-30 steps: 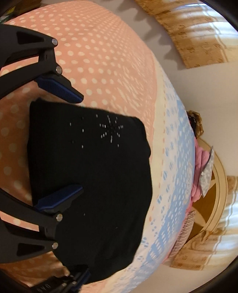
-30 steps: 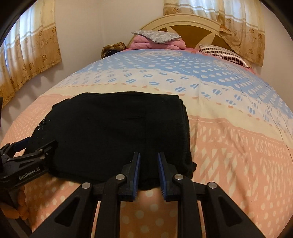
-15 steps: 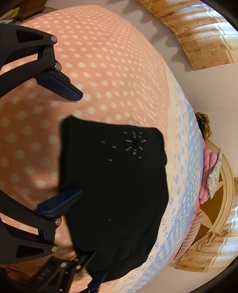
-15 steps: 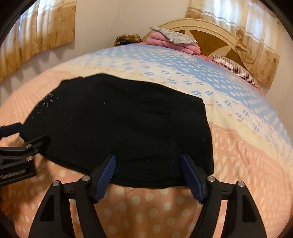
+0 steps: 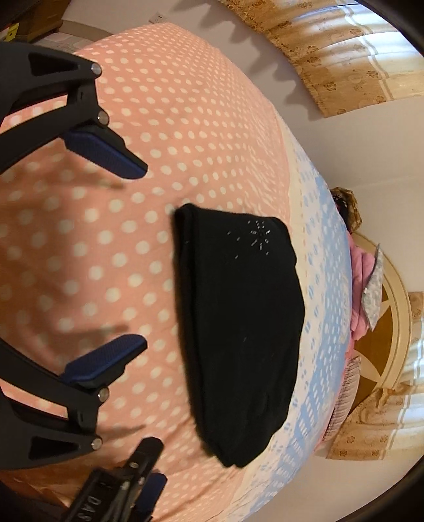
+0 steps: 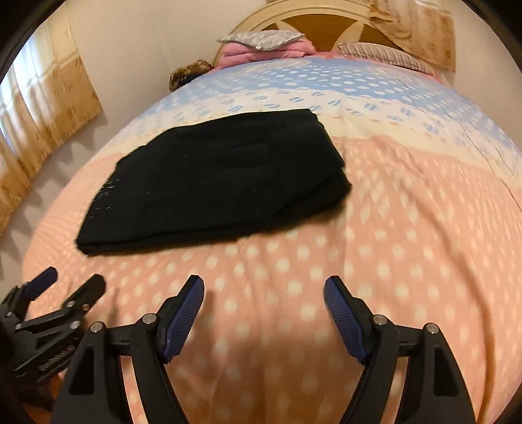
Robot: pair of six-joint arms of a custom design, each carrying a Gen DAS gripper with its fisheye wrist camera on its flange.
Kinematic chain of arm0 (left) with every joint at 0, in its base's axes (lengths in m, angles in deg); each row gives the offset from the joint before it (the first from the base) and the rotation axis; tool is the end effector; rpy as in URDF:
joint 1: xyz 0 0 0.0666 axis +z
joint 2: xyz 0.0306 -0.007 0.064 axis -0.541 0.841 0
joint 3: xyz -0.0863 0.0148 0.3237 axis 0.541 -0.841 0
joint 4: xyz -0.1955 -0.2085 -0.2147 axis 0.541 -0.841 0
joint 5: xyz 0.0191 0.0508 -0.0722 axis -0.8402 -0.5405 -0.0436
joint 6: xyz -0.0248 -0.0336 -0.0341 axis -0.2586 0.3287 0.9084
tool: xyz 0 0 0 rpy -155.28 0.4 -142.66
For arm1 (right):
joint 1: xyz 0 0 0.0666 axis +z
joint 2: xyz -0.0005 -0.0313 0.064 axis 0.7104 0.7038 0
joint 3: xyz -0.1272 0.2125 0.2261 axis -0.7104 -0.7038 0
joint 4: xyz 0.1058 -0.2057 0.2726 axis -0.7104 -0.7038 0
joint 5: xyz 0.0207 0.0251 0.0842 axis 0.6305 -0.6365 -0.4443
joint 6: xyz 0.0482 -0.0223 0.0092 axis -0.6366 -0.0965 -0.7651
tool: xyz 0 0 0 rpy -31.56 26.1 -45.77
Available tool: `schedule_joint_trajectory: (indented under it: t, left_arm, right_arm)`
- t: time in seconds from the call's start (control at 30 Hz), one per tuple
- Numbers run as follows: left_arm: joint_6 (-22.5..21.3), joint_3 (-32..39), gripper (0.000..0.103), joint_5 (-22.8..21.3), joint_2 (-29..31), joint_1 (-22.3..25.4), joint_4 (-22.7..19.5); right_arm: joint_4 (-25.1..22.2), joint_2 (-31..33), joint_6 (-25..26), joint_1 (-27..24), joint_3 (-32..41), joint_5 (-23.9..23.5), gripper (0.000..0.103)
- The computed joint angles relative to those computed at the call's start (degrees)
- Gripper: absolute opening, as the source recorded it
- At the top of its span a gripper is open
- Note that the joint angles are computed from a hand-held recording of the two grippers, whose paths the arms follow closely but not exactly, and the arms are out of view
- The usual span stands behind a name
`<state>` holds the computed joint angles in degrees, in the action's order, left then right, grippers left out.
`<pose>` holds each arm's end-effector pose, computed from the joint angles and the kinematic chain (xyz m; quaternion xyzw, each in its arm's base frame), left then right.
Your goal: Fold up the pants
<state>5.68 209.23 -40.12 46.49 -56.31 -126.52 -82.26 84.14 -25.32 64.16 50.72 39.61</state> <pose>0.5613 -0.2349 0.4385 0.0600 0.9339 0.0249 0.3515 0.5917 0.1967 0.4127 0.0719 0.9408 0.0573 0.3264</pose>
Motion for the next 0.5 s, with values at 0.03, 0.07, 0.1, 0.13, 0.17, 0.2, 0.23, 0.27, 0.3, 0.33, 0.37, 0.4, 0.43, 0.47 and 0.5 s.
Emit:
schedule_joint_trajectory:
  t: [0.03, 0.07, 0.1, 0.13, 0.17, 0.2, 0.23, 0.27, 0.3, 0.33, 0.37, 0.4, 0.43, 0.47, 0.5]
  left_arm:
    - [-0.1, -1.3, 0.098, 0.3, -0.8, -0.1, 0.2]
    - [-0.1, -2.6, 0.098, 0.5, -1.6, -0.3, 0.2]
    - [-0.2, -4.5, 0.098, 0.9, -2.7, -0.7, 0.4]
    - [-0.4, -5.6, 0.098, 0.9, -3.3, -1.0, 0.5]
    - [-0.4, -6.6, 0.098, 0.8, -3.8, -1.3, 0.3]
    - [-0.6, -7.1, 0.098, 0.8, -4.1, -1.5, -0.1]
    - [-0.7, -7.6, 0.098, 0.7, -4.3, -1.8, -0.5]
    - [-0.6, -8.2, 0.098, 0.5, -4.7, -2.0, -0.6]
    - [-0.5, -8.6, 0.098, 0.4, -5.1, -2.1, -0.8]
    - [-0.3, -9.8, 0.098, 0.4, -6.0, -2.3, -0.7]
    - [-0.1, -10.2, 0.098, 0.4, -6.4, -2.4, -0.6]
    - [0.1, -11.1, 0.098, 0.4, -7.2, -2.5, -0.1]
    - [0.3, -11.6, 0.098, 0.4, -7.9, -2.6, 0.1]
    - [0.3, -12.1, 0.098, 0.5, -8.4, -2.7, 0.4]
    - [0.1, -12.5, 0.098, 0.6, -8.9, -2.8, 0.7]
  right_arm:
    - [0.5, -1.4, -0.3, 0.3, -2.0, 0.1, 0.078]
    - [0.6, -2.7, -0.4, 0.8, -3.8, 0.4, 0.078]
    - [0.1, -3.9, -0.5, 1.4, -5.4, 1.2, 0.078]
    - [-0.6, -4.5, -0.6, 2.0, -5.8, 1.9, 0.078]
    - [-1.1, -5.0, -0.8, 2.5, -6.4, 2.5, 0.078]
    - [-1.9, -5.7, -1.1, 2.9, -7.0, 3.0, 0.078]
    - [-2.7, -5.9, -1.4, 3.2, -7.0, 3.4, 0.078]
    - [-3.4, -6.4, -1.7, 3.3, -7.6, 3.8, 0.078]
    - [-4.1, -6.9, -2.5, 3.5, -8.2, 4.3, 0.078]
    - [-4.1, -7.5, -3.0, 3.5, -9.1, 4.3, 0.078]
    - [-4.1, -8.3, -3.7, 3.6, -10.1, 4.3, 0.078]
    - [-4.3, -9.2, -4.7, 3.7, -11.2, 4.4, 0.078]
    - [-4.5, -9.9, -5.3, 3.8, -12.0, 4.5, 0.078]
    - [-4.4, -10.3, -5.7, 3.9, -12.8, 4.6, 0.078]
    - [-4.7, -10.9, -6.3, 4.0, -13.3, 4.7, 0.078]
